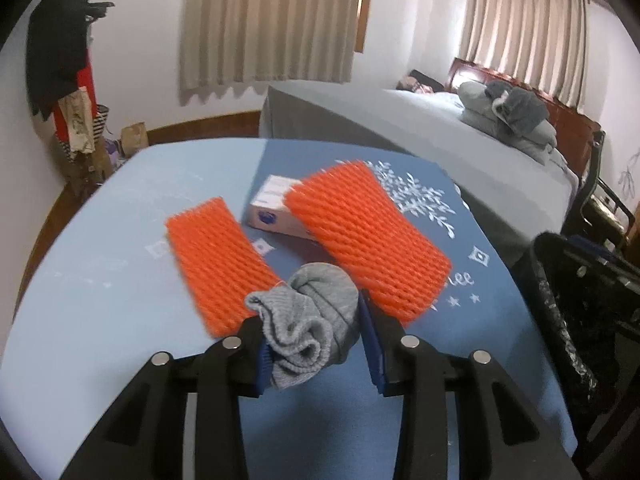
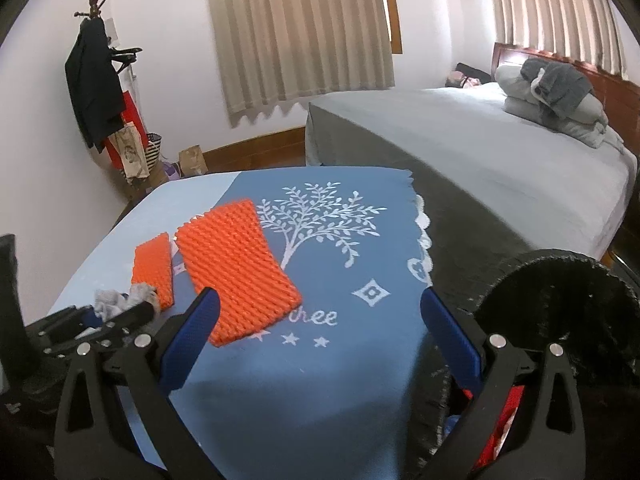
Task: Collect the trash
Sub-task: 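Grasp the large orange mesh sheet with the right tool while the left tool holds the sock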
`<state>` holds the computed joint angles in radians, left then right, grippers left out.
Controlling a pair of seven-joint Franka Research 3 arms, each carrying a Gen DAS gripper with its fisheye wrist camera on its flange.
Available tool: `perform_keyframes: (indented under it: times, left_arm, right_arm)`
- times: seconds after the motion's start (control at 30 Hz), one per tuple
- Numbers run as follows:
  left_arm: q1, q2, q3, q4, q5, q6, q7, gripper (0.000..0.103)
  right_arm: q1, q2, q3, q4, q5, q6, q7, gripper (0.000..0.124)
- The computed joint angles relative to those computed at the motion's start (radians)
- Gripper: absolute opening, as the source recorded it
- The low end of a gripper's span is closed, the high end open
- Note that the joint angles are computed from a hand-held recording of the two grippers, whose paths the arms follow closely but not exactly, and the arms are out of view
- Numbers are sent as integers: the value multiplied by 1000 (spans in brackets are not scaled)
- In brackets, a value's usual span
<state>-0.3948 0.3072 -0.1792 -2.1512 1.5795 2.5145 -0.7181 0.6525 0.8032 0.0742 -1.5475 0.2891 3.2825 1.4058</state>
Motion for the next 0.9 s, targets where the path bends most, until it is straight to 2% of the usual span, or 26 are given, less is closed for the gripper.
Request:
perform_keyframes:
  times: [0.23, 0.37, 0.53, 0.67, 0.9]
  left_arm:
    - [14, -37, 2, -26, 14, -38, -8, 37]
    - [28, -38, 4, -26, 20, -39, 0, 37]
    - [38, -31, 6, -22, 21, -40, -1, 37]
    - [41, -18, 8, -14, 21, -41, 4, 37]
    - [45, -6, 17, -4, 23, -36, 11, 37]
  right_arm:
    - [52, 88, -47, 144, -17, -78, 21, 98]
    - [88, 171, -101, 276, -44, -163, 75, 97]
    - [96, 267, -136, 439, -106, -277, 155, 97]
    - [84, 338, -132, 567, -161, -362, 203, 93]
    - [45, 470, -63, 810, -213, -547, 206, 73]
